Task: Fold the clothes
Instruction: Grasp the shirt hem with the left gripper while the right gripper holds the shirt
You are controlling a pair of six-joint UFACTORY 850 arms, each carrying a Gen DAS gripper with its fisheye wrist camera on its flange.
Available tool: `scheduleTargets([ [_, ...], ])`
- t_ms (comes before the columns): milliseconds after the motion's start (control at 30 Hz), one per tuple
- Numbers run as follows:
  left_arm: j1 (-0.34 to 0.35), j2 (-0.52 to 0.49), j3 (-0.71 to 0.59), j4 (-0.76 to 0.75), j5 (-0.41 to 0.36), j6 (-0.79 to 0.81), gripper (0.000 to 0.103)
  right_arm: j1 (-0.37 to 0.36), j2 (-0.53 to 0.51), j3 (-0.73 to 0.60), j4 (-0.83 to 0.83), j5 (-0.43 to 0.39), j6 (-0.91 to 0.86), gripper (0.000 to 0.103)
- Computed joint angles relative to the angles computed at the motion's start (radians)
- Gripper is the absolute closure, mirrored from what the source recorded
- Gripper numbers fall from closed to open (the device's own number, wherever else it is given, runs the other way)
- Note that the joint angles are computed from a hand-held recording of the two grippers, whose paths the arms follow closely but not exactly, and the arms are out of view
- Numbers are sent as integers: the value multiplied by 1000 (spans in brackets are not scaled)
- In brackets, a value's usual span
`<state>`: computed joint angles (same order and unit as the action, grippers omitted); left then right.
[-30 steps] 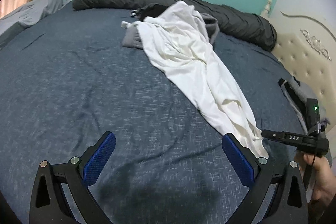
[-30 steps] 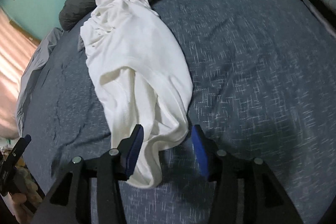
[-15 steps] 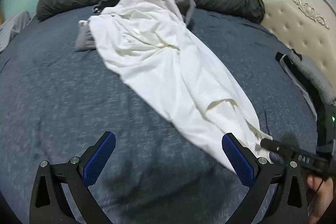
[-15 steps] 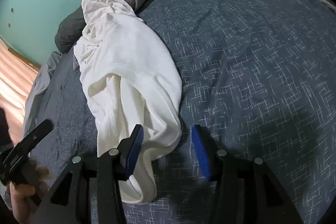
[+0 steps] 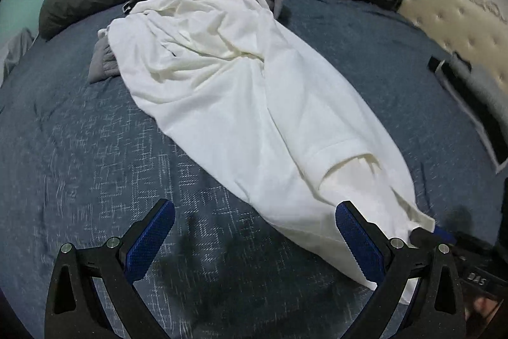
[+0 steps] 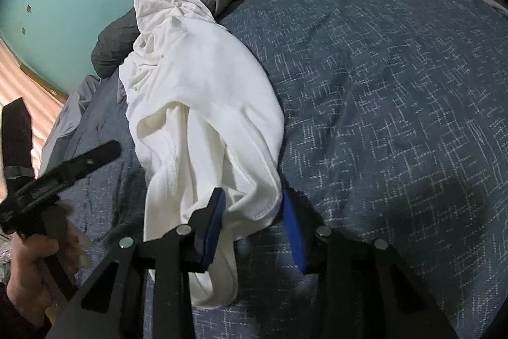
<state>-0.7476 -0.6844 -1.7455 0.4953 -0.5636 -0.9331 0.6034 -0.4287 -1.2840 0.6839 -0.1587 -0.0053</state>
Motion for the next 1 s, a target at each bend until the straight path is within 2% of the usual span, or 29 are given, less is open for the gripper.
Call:
scheduleTargets([
  [133,5,-14,-16,-66,38,63,1,-1,2,6,79,1,-78,66],
  [267,5,-55,-78,-120,-1,133,1,-3,-1,3,154,-9,-143,66],
  [533,11,-121,-167,-194,-45,231,2,-18,5,11,433,-32,-402,66],
  [733,34,-130,-174,-324,-13,314,36,-26,-1,2,458,-49,-433,66],
  [833,30,-127,-175,-311,-13,319,45,-31,-4,5,467,-63,-433,66],
  [900,25,-122,-170,-287,-9,309,56,-33,-6,4,458,-64,-426,66],
  [933,23,-119,-167,-268,-6,298,65,-33,-7,2,450,-64,-419,66],
  [1000,15,-111,-160,-225,-4,265,67,-31,-11,-4,428,-66,-399,66],
])
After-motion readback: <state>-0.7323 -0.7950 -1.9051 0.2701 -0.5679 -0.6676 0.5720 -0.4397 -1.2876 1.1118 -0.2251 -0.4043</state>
